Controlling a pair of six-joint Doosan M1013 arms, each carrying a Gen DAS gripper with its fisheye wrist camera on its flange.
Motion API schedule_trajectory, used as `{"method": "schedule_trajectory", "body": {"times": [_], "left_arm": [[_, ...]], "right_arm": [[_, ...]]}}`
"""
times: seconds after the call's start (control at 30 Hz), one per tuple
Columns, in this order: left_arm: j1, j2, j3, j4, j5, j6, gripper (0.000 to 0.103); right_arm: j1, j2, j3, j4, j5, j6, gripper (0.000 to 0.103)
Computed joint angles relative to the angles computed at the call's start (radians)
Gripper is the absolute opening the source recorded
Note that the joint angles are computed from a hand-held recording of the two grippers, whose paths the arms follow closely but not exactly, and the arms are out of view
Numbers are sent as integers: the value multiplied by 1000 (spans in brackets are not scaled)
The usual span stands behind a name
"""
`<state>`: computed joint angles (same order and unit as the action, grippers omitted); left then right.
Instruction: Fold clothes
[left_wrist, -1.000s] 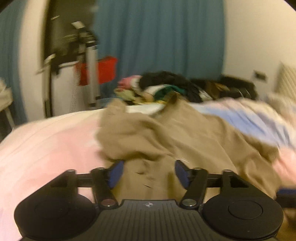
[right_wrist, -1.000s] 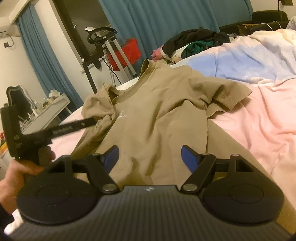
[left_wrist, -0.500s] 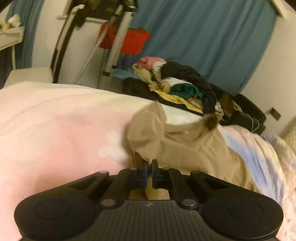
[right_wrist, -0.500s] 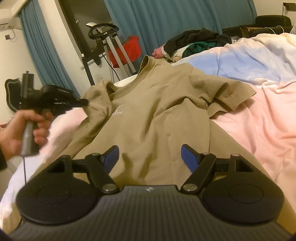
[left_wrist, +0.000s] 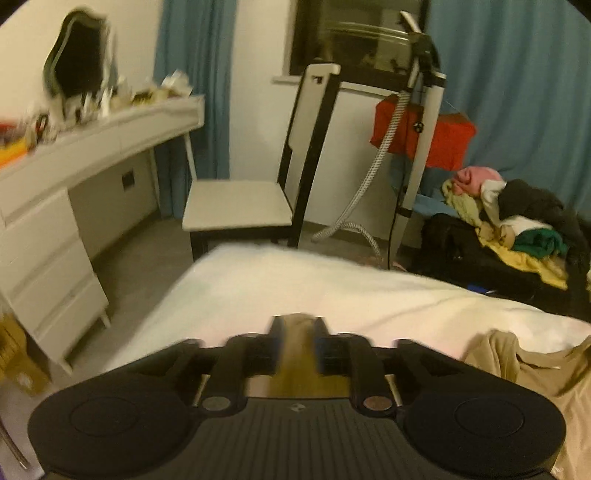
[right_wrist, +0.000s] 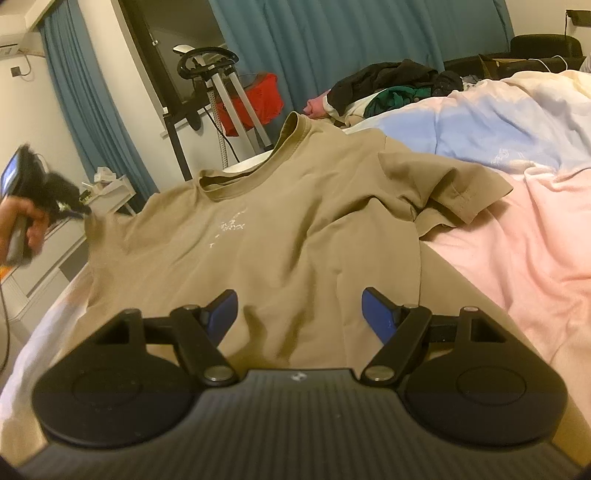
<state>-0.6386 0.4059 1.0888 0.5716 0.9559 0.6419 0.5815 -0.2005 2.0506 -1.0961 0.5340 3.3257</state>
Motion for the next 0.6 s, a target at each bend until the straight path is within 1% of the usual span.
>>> {"method": "schedule_trajectory", "body": {"times": [0.03,0.07,0.1,0.13,0.2,0.23,0.27,0.33,0.4,0.43,0.47,0.53,0.57,0.6], "left_arm": [[4,-28,52,-22,-29,-32,58],[9,-62,113,-58,-64,-69,61],[20,-95,174,-121,-113,-101,67],[31,-135,245,-188,-176,-130,72],[57,-192,371,-378,-337,-166,75],[70,-209,420,-499,-412,-143,75],[74,-216,453,-584,-477,-116,75],[76,-225,512,-781,-600,-13,78],[71,-213,518,-939,-660,118,78],[66,-203,512,-991,-675,156,76],[65,-195,505,-993,-671,141,71],[58,-180,485,-891,-650,2,45],[54,-177,478,-785,-630,-115,37],[50,-174,471,-681,-602,-228,17]], "right_arm": [[0,0,0,1,-1,0,76],[-1,0,0,3,-3,0,76],[-1,-1,0,5,-5,0,76],[-1,-1,0,8,-8,0,76],[0,-1,-1,13,-10,-2,77],[1,-1,-1,15,-11,-2,77],[1,-1,-1,17,-12,-4,76],[2,0,-1,19,-11,-7,76],[3,0,-1,20,-11,-11,77],[4,1,-1,21,-10,-13,77],[5,1,-1,21,-10,-15,77],[6,2,-1,23,-9,-18,77],[6,2,-1,23,-9,-20,77],[7,2,-1,24,-9,-22,77]]}}
